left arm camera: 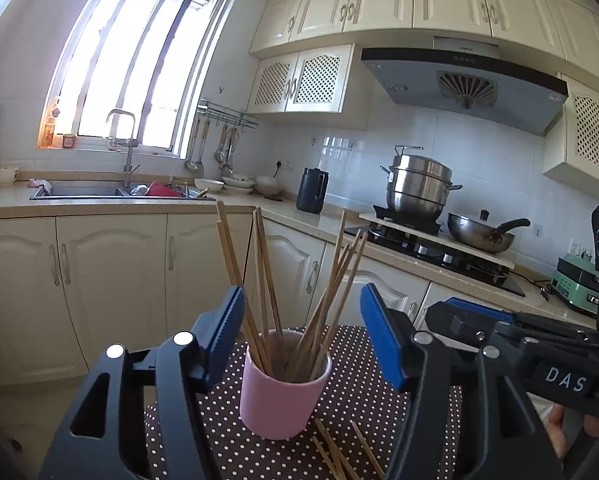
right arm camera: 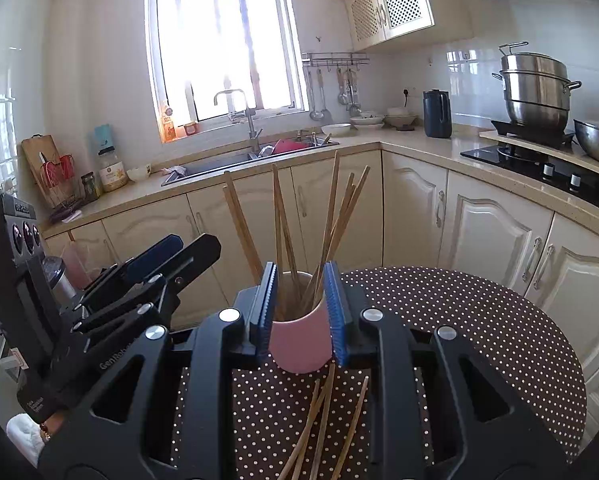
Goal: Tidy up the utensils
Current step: 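Move both open tools back down to the chopstick pile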
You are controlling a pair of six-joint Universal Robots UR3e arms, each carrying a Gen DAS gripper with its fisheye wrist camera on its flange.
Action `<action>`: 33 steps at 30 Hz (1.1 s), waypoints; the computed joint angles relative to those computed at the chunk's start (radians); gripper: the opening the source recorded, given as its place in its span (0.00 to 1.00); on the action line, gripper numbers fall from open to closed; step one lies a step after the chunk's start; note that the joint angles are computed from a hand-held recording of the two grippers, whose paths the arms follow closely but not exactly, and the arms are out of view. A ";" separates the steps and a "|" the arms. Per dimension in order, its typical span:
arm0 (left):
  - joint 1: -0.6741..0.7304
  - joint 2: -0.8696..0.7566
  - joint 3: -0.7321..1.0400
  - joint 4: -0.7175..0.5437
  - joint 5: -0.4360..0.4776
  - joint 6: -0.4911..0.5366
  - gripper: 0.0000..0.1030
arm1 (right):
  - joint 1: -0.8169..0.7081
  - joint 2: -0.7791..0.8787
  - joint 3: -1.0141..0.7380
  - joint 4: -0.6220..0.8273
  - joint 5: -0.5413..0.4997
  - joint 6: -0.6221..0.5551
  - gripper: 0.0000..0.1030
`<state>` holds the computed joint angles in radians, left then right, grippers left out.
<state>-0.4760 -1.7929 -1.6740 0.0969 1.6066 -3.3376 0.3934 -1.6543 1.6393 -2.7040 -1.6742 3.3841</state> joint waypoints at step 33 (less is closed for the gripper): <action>-0.098 -0.244 0.212 -0.728 -0.114 0.023 0.19 | -0.230 -0.303 0.504 0.124 0.221 0.035 0.42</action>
